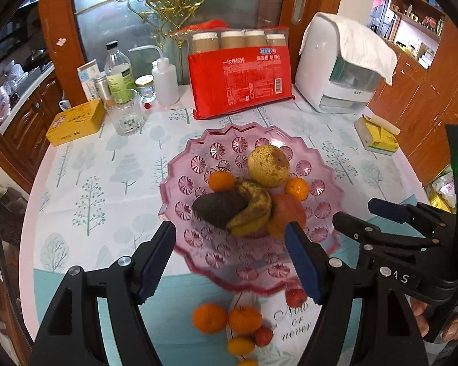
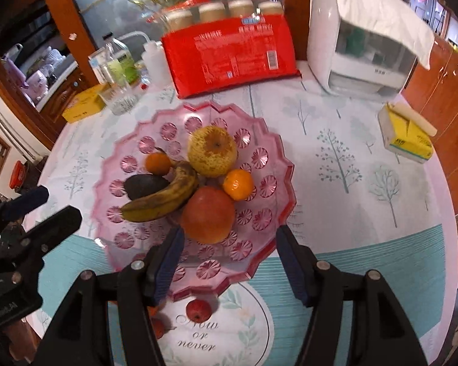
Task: Organize fruits
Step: 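Withdraw both open tools from the bowl back over the fruit plate, then grasp a tangerine with the right tool while the left tool grasps another tangerine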
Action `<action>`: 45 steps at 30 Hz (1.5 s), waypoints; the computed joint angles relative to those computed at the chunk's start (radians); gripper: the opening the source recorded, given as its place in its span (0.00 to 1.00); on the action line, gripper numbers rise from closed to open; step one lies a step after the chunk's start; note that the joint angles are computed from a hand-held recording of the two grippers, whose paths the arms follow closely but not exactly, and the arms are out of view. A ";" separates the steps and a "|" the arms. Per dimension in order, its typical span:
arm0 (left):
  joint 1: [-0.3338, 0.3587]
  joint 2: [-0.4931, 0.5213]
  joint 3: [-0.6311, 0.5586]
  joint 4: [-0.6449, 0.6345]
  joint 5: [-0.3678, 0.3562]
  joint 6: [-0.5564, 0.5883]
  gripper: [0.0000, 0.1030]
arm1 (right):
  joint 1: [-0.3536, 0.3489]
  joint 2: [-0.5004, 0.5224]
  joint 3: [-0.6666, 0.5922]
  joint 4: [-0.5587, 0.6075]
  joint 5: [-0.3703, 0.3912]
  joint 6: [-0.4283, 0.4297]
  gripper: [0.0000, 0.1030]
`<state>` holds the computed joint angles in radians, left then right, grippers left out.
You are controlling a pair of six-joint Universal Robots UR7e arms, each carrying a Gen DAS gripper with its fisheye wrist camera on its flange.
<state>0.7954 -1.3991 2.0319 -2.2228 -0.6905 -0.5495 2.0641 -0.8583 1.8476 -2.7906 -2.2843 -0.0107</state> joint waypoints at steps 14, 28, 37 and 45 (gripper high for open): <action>-0.243 -0.221 0.110 0.368 0.086 -0.413 0.76 | 0.101 -0.152 0.136 0.004 -0.007 0.028 0.61; -0.421 -0.356 0.115 0.787 0.070 -0.724 0.78 | 0.194 -0.231 0.241 -0.029 0.029 0.012 0.67; -0.337 -0.418 0.128 0.697 0.062 -0.496 0.78 | 0.222 -0.165 0.210 0.000 0.012 0.111 0.68; -0.121 -0.412 0.202 0.360 -0.022 -0.058 0.78 | 0.176 -0.050 0.184 -0.040 0.069 0.200 0.68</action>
